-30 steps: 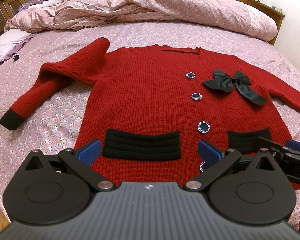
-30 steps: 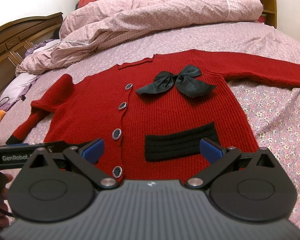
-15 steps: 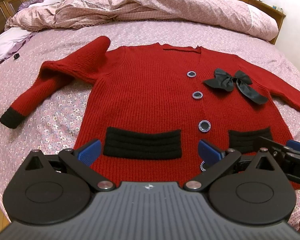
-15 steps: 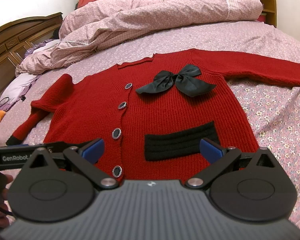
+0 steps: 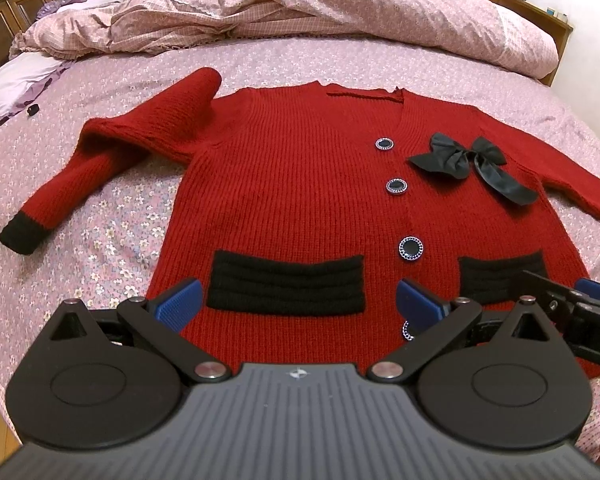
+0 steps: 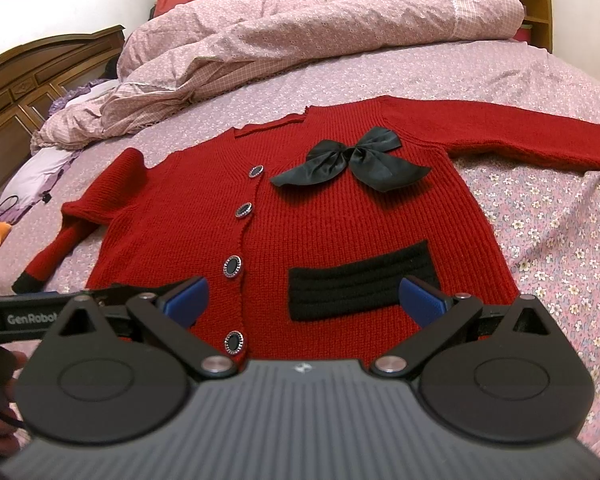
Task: Fold small clothes
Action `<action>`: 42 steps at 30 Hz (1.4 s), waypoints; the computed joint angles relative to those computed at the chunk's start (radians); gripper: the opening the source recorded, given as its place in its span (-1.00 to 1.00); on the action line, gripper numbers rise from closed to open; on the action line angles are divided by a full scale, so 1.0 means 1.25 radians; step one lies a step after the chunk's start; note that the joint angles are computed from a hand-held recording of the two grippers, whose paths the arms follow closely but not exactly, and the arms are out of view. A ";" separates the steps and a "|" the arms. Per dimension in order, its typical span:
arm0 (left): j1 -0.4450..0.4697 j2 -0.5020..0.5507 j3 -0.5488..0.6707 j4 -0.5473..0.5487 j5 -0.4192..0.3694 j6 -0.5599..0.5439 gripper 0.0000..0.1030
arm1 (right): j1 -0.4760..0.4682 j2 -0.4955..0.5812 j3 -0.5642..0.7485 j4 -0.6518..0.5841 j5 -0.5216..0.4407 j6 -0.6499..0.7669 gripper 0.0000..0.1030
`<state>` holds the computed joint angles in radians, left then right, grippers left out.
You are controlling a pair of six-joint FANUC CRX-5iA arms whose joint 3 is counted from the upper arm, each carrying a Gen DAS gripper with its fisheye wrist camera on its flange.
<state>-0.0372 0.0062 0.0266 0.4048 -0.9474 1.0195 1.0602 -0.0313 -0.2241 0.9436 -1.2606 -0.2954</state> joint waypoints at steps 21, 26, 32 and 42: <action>-0.014 0.067 0.080 -0.029 -0.046 0.027 1.00 | -0.026 -0.021 -0.022 -0.028 0.044 -0.018 1.00; -0.021 0.114 0.137 -0.034 -0.072 0.043 1.00 | -0.047 -0.026 -0.032 -0.022 0.050 -0.011 1.00; -0.036 0.178 0.219 -0.041 -0.094 0.079 1.00 | -0.078 -0.043 -0.047 -0.017 0.051 -0.028 1.00; -0.085 0.303 0.396 -0.077 -0.133 0.146 1.00 | -0.152 -0.100 -0.094 -0.008 0.012 -0.088 1.00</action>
